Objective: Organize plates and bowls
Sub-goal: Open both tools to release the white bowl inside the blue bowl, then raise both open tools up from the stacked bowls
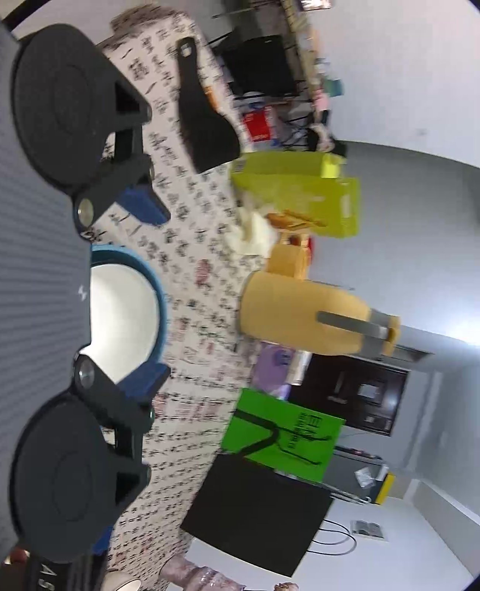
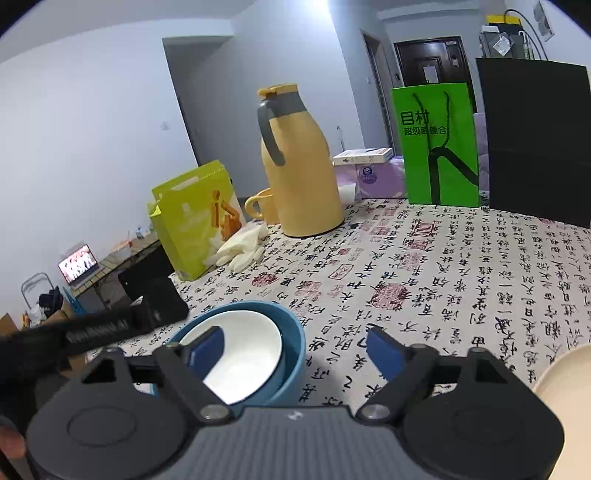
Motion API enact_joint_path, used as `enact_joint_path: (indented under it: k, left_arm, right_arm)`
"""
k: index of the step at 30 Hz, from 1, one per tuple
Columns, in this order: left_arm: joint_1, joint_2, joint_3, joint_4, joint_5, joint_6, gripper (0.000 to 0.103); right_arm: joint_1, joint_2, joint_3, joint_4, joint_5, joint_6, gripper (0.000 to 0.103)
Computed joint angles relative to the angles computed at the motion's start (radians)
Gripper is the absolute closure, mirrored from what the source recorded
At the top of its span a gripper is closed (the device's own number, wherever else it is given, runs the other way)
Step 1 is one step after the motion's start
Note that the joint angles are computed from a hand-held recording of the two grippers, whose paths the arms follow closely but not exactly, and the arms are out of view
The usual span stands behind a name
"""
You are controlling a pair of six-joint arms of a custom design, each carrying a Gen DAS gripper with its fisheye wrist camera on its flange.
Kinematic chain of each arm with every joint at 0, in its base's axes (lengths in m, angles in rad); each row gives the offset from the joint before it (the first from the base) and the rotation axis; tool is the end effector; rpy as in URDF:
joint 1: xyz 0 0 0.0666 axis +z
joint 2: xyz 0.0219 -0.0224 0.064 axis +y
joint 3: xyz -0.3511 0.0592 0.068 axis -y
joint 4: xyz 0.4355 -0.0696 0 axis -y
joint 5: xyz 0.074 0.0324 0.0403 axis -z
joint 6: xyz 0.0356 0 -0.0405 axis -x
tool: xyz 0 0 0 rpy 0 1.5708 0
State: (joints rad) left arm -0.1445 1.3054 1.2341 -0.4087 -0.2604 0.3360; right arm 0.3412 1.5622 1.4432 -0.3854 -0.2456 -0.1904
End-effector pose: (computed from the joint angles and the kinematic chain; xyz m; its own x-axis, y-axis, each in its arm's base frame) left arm 0.5217 -0.0671 0.4060 -0.4028 -0.2633 -0.8766 -0.2327 0.9557 -0.1802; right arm 0.5760 0.2133 0.3779 -0.5466 0.0007 -0.8374 -0.4295 0.8582 0.2811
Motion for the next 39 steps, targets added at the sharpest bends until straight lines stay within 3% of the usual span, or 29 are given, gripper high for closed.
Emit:
enact_joint_path:
  k: [2,4,11,13,25,39]
  left_arm:
    - [-0.011,-0.023,-0.029,0.056,-0.029,-0.007,0.000]
    - [-0.022,-0.045,-0.058,0.112,-0.052,-0.025,0.000]
    - [-0.057,-0.092,-0.123,0.219,-0.081,-0.098,0.000]
    - [-0.065,-0.103,-0.144,0.253,-0.086,-0.108,0.000]
    - [-0.100,-0.129,-0.187,0.267,-0.118,-0.118,0.000]
    - [-0.126,-0.185,-0.247,0.291,-0.121,-0.129,0.000]
  right_arm:
    - [-0.006,-0.015,-0.024,0.011,-0.004,-0.007,0.007]
    - [-0.010,-0.032,-0.051,0.037,0.002,-0.003,0.000]
    - [-0.021,-0.095,-0.149,0.139,0.028,-0.001,0.000]
    - [-0.022,-0.100,-0.154,0.132,0.031,0.003,0.000]
    - [-0.024,-0.189,-0.307,0.276,0.090,0.037,0.000]
    - [-0.044,-0.249,-0.388,0.311,0.065,0.032,0.000]
